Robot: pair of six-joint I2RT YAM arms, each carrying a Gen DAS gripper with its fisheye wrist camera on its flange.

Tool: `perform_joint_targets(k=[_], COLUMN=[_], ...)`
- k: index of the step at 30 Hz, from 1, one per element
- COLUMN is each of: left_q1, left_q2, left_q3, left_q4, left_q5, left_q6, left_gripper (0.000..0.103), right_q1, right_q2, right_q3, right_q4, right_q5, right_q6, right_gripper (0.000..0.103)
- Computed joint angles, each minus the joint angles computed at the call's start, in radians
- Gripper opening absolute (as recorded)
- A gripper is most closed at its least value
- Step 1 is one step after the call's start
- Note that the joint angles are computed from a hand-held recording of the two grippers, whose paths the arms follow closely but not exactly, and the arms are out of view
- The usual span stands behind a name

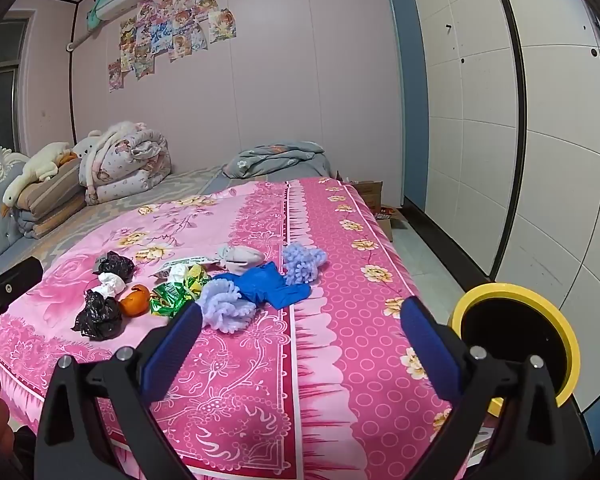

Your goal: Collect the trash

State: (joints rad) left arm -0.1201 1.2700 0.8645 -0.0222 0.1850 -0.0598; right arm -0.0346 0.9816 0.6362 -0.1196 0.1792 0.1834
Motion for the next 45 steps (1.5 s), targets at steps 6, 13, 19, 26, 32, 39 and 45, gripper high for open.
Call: perform_joint_targets(k=[6,13,19,26,32,39,45], left_q1=[0.002,-0.001,-0.013,-0.012,-0.013,-0.012,-0.022], left_q2=[0.000,-0.002,0.008,0.007,0.008,0.006,0.006], left_q3=[-0.001,-0.001,0.002,0.001,0.000,0.000,-0.003], left_q4=[0.003,0.001,0.008,0.007,0.009,0.008,0.011], left_q5=[0.001,-0.001,-0.012,-0.012,-0.012,-0.012,-0.021], left_q6=[0.004,0.003,0.002,0.003,0.002,0.003,0.000], left_gripper=[0.096,0.096,0.096,0.096,0.096,0.096,0.096], right_q1=[-0.002,-0.002,-0.001,-0.002,-0.005,-0.012,-0.009], right_q2=[0.004,0.003,0.003,0.005,-0.002,0.012,0.017], right_q3=[0.000,-0.001,-0.002,-0.003,-0.009,-0.008,-0.013], right_q4=[0.004,0.003,0.004,0.004,-0.001,0.009,0.016], right_q5=[-0.002,-0.003,-0.002,-0.005,-0.007,-0.017,-0.015], right_q6=[0.000,0.001,0.002,0.004,0.004,0.004,0.007], right_gripper=[0.096,0.096,0.096,0.096,0.096,0.096,0.096])
